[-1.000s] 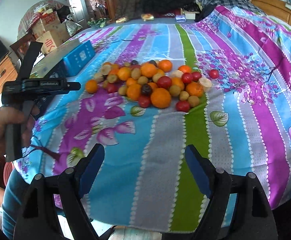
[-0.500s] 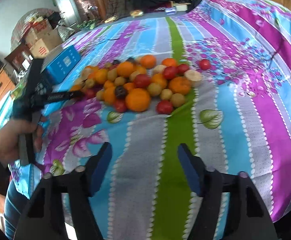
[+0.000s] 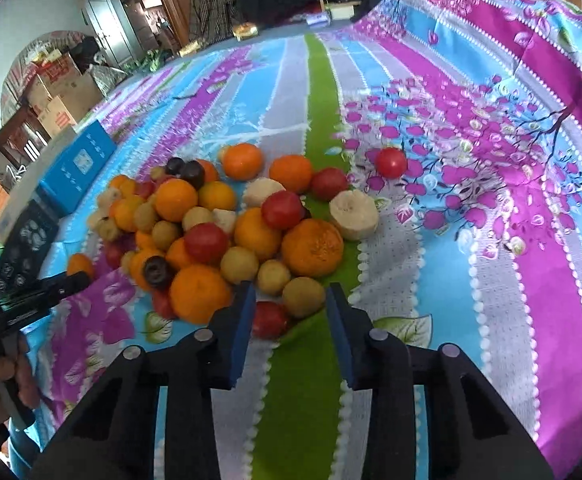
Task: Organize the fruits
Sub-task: 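Grasp an orange with the left gripper while the right grasps a small brown round fruit, then carry the orange and brown fruit in both grippers over the blue colander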
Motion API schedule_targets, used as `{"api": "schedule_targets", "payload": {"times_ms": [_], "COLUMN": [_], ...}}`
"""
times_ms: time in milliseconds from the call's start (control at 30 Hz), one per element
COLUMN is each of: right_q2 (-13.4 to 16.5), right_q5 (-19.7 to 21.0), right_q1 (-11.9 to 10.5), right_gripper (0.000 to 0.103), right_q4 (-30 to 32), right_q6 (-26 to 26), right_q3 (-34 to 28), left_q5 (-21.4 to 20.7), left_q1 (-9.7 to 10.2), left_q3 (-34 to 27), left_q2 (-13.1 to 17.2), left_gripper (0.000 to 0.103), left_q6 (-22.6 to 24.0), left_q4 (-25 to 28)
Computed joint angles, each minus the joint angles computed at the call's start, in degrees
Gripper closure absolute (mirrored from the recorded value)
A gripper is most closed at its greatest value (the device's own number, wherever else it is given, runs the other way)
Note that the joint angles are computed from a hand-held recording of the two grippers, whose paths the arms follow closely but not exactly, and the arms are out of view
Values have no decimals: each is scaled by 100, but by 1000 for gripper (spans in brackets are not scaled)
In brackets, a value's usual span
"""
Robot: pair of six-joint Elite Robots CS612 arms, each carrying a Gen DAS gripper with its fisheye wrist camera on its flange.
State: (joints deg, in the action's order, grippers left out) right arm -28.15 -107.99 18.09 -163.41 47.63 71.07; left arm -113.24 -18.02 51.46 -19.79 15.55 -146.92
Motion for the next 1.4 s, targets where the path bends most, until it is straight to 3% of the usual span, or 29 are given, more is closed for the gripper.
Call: {"api": "schedule_targets", "payload": {"times_ms": [233,433,467,567,633,667,767,1100,1400], "right_q2": [116,113,125,140,119,105,42,-212,-225], "right_q5": [170,72,38,44,112,177,125,-935,-1198], "right_q1": [-77,-40,-39,-82,-100,-103,-64,282,449], "right_gripper": [62,64,56,55,71,74,74,74,74], "right_q4": [-146,-123,-147,-230,-172,-156,-164,-232,-181], "right_q6": [-164,-234,-234,-97,-92,-131,-158,-326,-689], "right_q3": [-8,3,4,43,41,43,97,166,-401], "left_q5": [-32,-18,9,10,-4,-16,-35,152,283], "left_q1": [-2,-9,-18,-19,-15,-13,-8,-16,138], "left_q3": [-48,9,24,4,5,19,90,675,994], "left_q2": [23,-9,-9,-2,-16,-28,-69,-439,-823], "left_gripper": [67,66,66,66,66,66,66,67,67], "left_q6": [-20,3,22,-47,-54,-47,-18,-42,-377], "left_q4": [76,74,52,69,119,109,24,-950,-1460]}}
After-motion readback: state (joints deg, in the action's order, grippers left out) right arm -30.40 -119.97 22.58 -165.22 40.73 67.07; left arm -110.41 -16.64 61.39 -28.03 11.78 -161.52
